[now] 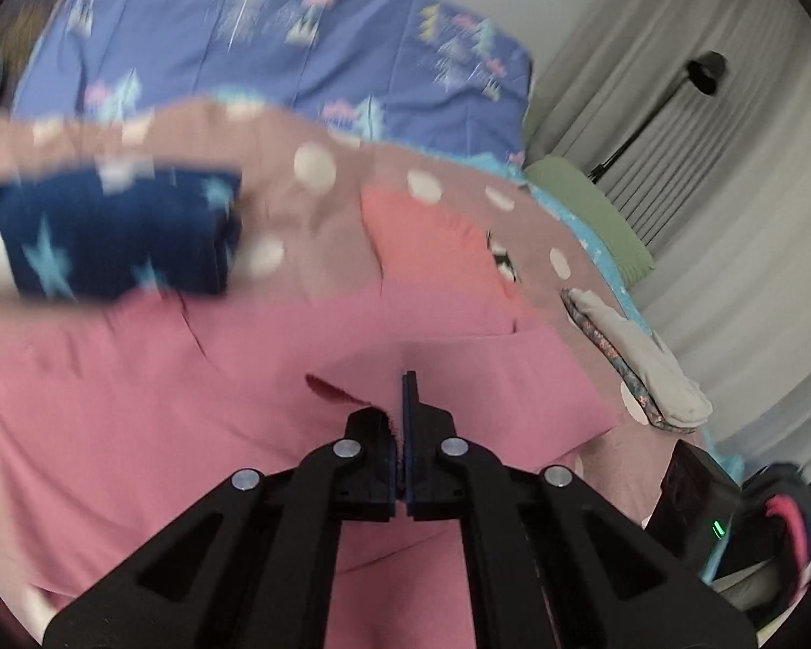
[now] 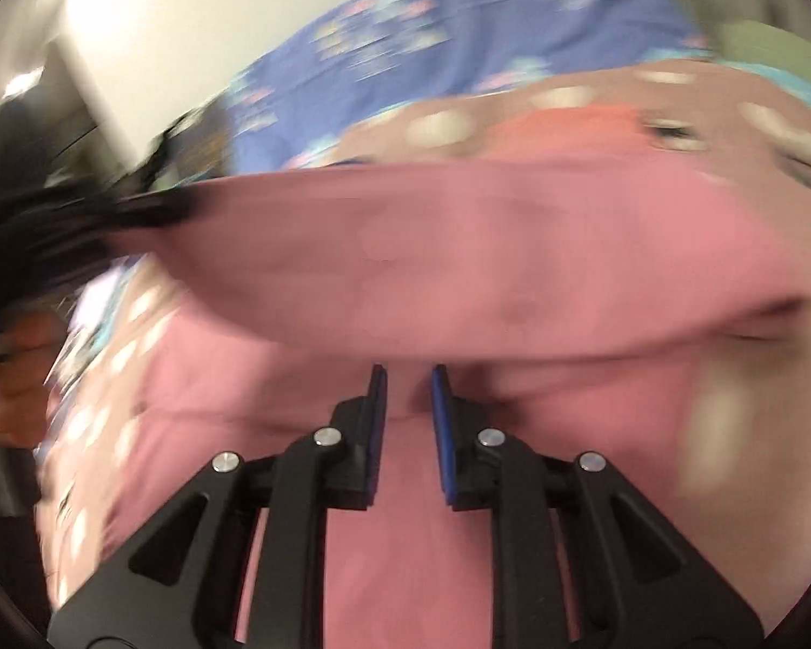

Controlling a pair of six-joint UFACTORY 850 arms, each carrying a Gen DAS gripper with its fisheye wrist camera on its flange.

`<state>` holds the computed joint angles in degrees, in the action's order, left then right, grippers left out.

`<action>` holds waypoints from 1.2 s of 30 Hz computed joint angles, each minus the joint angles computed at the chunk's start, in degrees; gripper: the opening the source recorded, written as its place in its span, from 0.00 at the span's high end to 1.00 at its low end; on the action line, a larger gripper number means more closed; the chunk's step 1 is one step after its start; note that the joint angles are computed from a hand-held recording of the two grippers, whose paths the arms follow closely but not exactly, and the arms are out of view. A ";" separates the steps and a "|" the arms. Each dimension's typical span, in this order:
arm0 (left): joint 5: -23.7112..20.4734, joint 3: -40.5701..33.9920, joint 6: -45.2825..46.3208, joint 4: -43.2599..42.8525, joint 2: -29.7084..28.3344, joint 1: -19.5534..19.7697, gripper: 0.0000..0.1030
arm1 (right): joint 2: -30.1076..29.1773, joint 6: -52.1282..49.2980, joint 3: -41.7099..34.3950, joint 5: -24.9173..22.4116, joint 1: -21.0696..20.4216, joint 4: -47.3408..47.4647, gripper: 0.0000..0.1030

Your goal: Fold small clothes

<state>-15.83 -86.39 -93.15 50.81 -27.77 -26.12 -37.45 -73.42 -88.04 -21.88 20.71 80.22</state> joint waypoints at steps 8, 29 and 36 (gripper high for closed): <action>-8.66 4.55 0.41 1.46 6.37 0.54 0.99 | -1.54 5.33 -0.78 0.83 -1.05 -1.60 0.97; -14.91 21.30 -4.44 -1.16 11.65 4.77 0.83 | -1.90 5.57 -1.12 -0.13 -1.32 -1.14 0.97; -8.28 25.64 -17.43 12.43 13.16 1.82 0.78 | -1.51 3.94 -0.62 0.47 -1.41 0.96 1.00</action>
